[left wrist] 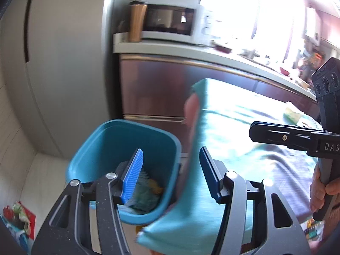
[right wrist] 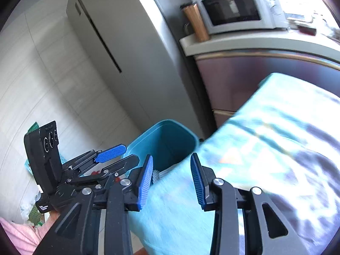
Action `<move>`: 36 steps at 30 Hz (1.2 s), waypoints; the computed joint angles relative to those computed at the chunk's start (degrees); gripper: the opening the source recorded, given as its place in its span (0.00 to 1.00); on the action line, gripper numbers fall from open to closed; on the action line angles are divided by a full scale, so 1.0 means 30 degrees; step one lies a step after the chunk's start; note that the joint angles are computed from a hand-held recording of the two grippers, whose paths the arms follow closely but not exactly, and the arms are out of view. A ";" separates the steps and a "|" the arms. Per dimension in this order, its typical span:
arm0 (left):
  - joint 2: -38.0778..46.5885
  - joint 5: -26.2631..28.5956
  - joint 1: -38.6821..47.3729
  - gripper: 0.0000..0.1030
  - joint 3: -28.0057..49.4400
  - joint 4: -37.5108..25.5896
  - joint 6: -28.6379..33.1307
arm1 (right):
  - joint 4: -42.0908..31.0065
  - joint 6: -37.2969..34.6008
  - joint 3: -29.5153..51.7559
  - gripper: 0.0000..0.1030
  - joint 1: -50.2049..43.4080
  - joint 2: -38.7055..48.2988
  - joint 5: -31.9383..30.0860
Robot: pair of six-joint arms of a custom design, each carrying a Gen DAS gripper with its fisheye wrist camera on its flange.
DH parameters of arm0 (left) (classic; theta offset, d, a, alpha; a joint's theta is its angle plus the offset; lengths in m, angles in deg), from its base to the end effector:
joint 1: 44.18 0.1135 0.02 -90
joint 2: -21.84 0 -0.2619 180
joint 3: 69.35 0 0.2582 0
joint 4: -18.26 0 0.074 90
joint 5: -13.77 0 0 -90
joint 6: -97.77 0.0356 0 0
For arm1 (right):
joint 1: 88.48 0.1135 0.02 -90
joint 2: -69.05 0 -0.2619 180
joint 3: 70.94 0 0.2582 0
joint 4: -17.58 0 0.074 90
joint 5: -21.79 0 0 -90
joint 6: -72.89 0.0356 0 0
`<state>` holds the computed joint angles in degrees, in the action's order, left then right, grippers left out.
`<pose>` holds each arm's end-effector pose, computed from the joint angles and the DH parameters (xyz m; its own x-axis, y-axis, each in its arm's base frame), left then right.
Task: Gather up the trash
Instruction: 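Open both tools over the teal bin, dropping peel and wrapper, then move both open tools back over the trash on the table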
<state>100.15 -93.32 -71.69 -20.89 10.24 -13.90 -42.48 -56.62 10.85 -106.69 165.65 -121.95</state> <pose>0.2498 -0.1183 0.1751 -0.5930 -0.0891 -0.8002 0.0180 0.9921 -0.1238 0.3173 -0.0741 0.2159 -0.6979 -0.1665 -0.6966 -0.5950 0.6761 0.4345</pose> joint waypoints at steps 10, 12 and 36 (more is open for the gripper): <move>0.2877 -0.0291 -0.4113 0.54 0.3446 -0.0017 0.0266 | -0.2911 -0.3000 0.2015 0.35 -0.6033 0.1345 -0.0849; 0.3797 -0.0375 -0.4944 0.54 0.4391 -0.0070 0.0353 | -0.3178 -0.3285 0.2533 0.36 -0.7109 0.1782 -0.0876; 1.4071 0.2166 -0.9043 0.55 1.7580 -0.3503 0.2148 | -0.3501 -0.1370 1.1021 0.46 -1.4560 0.9015 -0.1203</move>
